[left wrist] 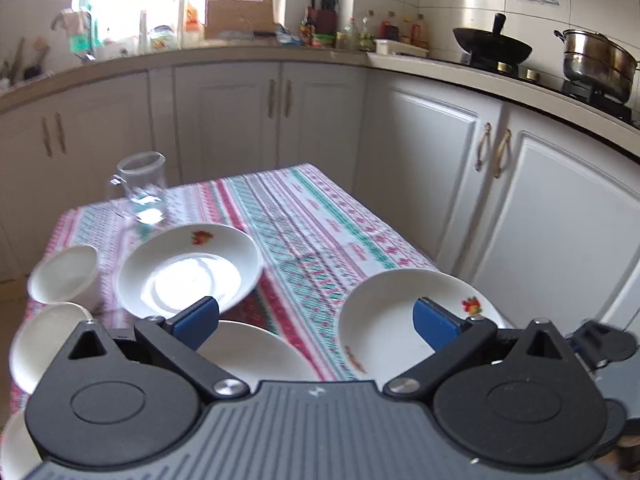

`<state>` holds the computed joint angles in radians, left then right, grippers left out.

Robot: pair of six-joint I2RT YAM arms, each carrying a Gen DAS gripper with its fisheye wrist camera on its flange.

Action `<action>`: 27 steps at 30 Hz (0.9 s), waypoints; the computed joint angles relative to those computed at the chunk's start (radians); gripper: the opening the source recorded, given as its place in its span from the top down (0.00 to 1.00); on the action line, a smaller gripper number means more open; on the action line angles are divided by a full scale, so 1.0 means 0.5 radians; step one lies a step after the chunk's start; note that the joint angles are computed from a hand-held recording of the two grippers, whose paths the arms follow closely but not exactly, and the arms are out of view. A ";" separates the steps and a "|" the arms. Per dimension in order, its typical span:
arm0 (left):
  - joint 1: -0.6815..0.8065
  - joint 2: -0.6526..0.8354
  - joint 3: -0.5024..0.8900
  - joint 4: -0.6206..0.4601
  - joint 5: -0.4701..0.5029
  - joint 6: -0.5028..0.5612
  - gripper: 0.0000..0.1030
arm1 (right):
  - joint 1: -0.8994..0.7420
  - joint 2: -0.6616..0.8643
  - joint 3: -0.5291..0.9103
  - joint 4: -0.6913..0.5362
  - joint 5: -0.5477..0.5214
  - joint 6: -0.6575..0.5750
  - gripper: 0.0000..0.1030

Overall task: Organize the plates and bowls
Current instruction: 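Move the left gripper to the rim of a flower-decorated white plate and grasp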

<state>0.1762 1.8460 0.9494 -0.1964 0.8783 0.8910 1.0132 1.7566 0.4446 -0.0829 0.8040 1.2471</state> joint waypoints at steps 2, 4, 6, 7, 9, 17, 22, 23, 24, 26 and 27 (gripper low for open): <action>-0.062 0.028 0.032 -0.045 -0.079 -0.018 0.01 | -0.050 0.041 -0.058 0.193 -0.025 -0.091 0.00; -0.136 0.049 0.063 -0.102 -0.188 -0.008 0.01 | -0.110 0.087 -0.096 0.341 -0.057 -0.177 0.00; -0.196 0.067 0.039 -0.047 -0.256 -0.003 0.01 | -0.168 0.122 -0.133 0.477 -0.094 -0.268 0.00; -0.223 0.078 0.039 -0.039 -0.276 0.016 0.01 | -0.192 0.140 -0.147 0.533 -0.109 -0.303 0.00; -0.268 0.100 0.048 -0.028 -0.305 0.054 0.01 | -0.245 0.166 -0.169 0.614 -0.143 -0.369 0.00; -0.435 0.215 0.219 -0.185 -0.348 0.181 0.01 | -0.308 0.181 -0.291 0.902 -0.171 -0.570 0.00; -0.564 0.370 0.421 -0.373 -0.465 0.215 0.01 | -0.246 0.262 -0.379 1.131 -0.092 -0.595 0.00; -0.588 0.394 0.437 -0.366 -0.491 0.218 0.01 | -0.237 0.278 -0.394 1.175 -0.078 -0.604 0.00; -0.613 0.413 0.446 -0.350 -0.520 0.223 0.01 | -0.232 0.295 -0.410 1.225 -0.068 -0.617 0.00; -0.658 0.460 0.487 -0.369 -0.557 0.257 0.01 | -0.222 0.335 -0.440 1.327 -0.045 -0.645 0.00; -0.679 0.486 0.520 -0.395 -0.575 0.270 0.01 | -0.216 0.360 -0.456 1.389 -0.035 -0.663 0.00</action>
<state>-0.1632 2.0891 1.2094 -0.3937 0.5909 1.0258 0.9050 1.9367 0.2163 0.6117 0.7866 0.9157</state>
